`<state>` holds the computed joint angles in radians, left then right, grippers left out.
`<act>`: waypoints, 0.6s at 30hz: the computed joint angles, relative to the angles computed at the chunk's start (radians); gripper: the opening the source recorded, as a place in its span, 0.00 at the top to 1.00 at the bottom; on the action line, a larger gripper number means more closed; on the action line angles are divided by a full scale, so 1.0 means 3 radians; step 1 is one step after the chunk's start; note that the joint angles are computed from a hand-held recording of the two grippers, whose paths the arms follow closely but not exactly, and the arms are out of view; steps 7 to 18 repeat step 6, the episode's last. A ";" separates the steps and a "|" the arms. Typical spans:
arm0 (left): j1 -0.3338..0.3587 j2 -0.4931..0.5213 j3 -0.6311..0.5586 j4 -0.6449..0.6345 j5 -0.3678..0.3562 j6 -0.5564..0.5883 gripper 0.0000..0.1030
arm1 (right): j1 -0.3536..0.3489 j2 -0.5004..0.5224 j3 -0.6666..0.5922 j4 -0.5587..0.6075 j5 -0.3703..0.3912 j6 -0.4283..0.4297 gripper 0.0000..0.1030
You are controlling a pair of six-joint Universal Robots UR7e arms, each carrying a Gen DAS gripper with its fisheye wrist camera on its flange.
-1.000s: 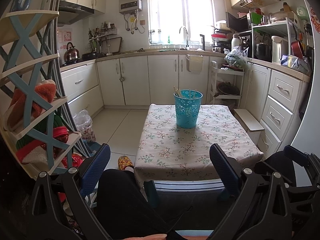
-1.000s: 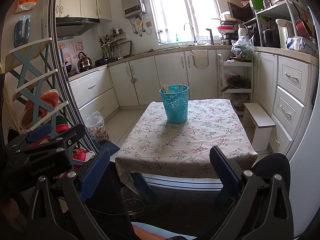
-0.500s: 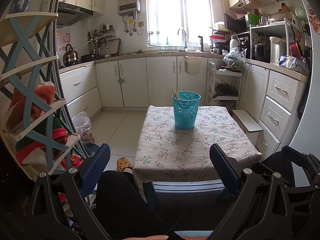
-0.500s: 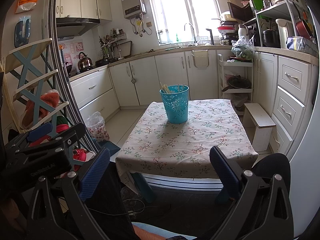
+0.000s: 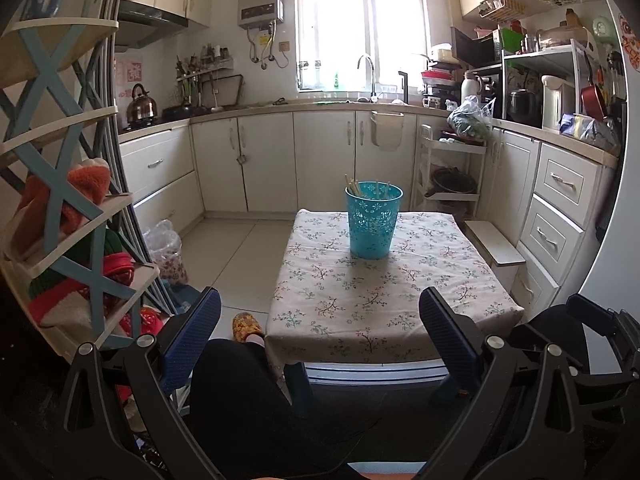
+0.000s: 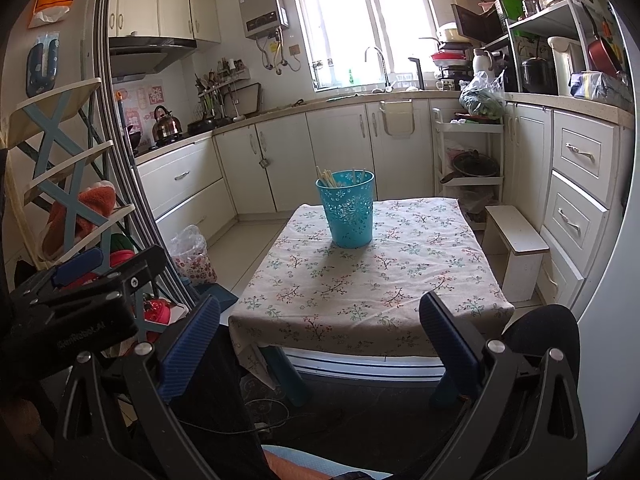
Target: Organize utensils
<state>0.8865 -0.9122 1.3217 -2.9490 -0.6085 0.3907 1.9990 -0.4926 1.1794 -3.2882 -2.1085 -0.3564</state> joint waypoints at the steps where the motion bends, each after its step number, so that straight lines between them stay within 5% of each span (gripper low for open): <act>1: -0.0001 0.0001 -0.0002 -0.0005 0.0010 0.0004 0.07 | 0.0000 0.0002 -0.0003 -0.0008 0.0000 -0.0002 0.07; 18: -0.0006 -0.0009 0.0009 -0.0032 0.0013 -0.0003 0.07 | -0.0012 -0.0008 0.0000 -0.0007 0.0017 -0.0012 0.07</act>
